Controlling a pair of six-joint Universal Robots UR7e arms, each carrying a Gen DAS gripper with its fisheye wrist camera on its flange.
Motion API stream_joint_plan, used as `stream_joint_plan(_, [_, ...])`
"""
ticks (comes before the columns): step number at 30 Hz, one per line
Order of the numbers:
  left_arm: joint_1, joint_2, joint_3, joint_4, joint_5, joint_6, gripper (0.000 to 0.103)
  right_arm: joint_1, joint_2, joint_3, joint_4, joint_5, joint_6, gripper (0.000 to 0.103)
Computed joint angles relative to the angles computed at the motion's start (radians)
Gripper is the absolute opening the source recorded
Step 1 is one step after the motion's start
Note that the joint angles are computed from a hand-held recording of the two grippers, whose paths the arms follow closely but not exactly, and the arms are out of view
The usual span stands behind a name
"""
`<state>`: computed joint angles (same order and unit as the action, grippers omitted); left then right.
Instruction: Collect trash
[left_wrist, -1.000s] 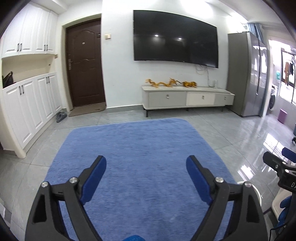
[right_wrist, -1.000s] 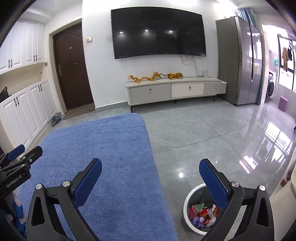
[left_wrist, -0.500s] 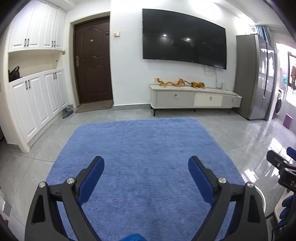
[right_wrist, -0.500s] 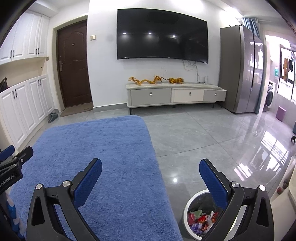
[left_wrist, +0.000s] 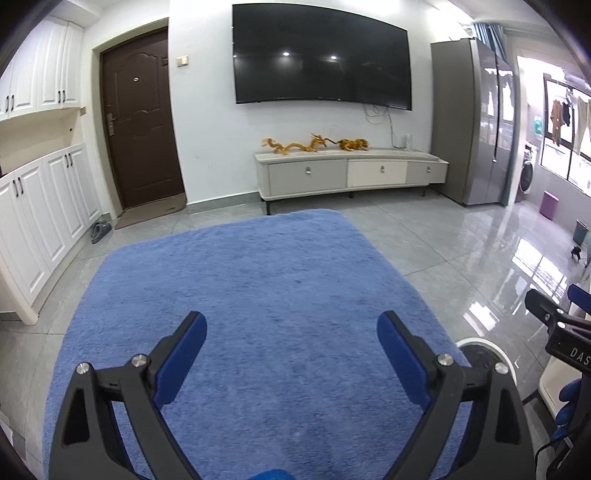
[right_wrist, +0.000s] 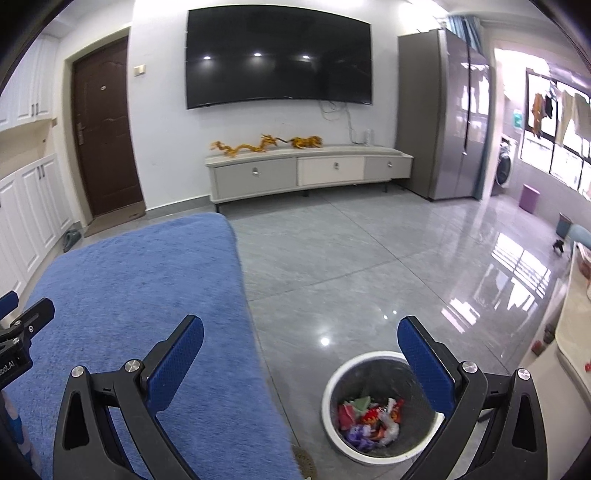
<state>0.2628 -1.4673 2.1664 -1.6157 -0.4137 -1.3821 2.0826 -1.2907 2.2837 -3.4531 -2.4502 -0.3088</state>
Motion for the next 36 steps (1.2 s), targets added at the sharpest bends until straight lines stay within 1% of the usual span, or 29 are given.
stream_joint_plan(5, [0.013, 0.026, 0.009, -0.122, -0.008, 0.095, 0.094, -0.015, -0.017, 0.006, -0.021, -0.034, -0.008, 0.103])
stream_joint_plan(8, [0.022, 0.038, 0.005, -0.164, -0.007, 0.135, 0.094, -0.015, -0.020, 0.004, -0.042, -0.046, -0.020, 0.103])
stream_joint_plan(17, [0.019, 0.064, 0.008, -0.213, -0.015, 0.171, 0.094, -0.018, -0.017, 0.003, -0.088, -0.054, -0.066, 0.103])
stream_joint_plan(25, [0.015, 0.070, 0.015, -0.255, -0.007, 0.203, 0.094, -0.024, -0.027, 0.005, -0.101, -0.061, -0.076, 0.103])
stream_joint_plan(36, [0.017, 0.094, 0.024, -0.359, -0.009, 0.282, 0.094, -0.026, -0.027, 0.013, -0.113, -0.074, -0.081, 0.103])
